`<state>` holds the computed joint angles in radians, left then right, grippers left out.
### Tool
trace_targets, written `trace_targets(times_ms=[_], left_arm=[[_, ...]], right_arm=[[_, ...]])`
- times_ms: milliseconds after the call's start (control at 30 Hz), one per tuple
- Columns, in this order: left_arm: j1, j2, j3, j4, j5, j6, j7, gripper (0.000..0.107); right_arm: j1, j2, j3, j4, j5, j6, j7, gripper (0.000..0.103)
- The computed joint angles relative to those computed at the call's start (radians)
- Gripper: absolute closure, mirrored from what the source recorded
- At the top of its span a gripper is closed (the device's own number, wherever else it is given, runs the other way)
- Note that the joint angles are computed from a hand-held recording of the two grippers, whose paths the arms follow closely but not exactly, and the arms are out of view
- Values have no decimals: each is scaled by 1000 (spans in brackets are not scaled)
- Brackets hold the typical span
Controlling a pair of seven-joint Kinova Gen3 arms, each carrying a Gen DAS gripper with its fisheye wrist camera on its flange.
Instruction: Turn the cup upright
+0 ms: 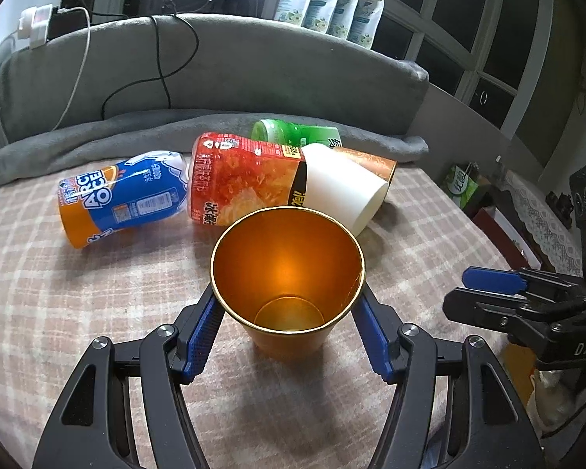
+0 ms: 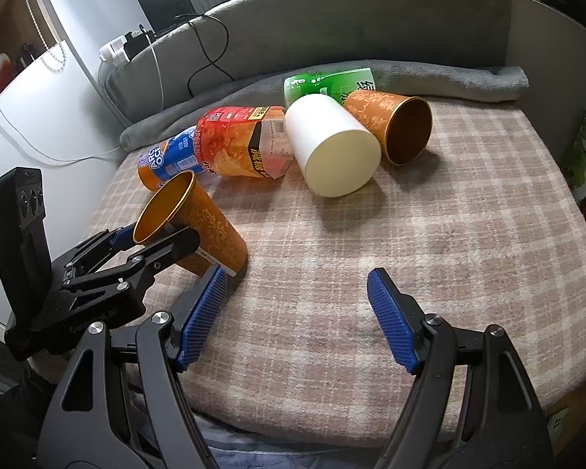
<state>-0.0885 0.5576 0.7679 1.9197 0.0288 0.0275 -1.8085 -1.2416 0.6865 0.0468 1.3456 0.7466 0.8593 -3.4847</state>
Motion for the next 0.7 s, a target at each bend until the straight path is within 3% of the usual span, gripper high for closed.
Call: trace_targets(times_ms=[400,533,700], left_arm=[[-32,-17,30,29,-13,2,-20,42],[-54,-22,52,34,-7,13,-32,34],[-77,-40,69,53,5,7,-48,32]], right_arm=[[-8,-4,4,7,18,-1,-15,26],[-18,-11,8,14,38,1,-31,26],[-35,-15,11,15,72,18,-56,26]])
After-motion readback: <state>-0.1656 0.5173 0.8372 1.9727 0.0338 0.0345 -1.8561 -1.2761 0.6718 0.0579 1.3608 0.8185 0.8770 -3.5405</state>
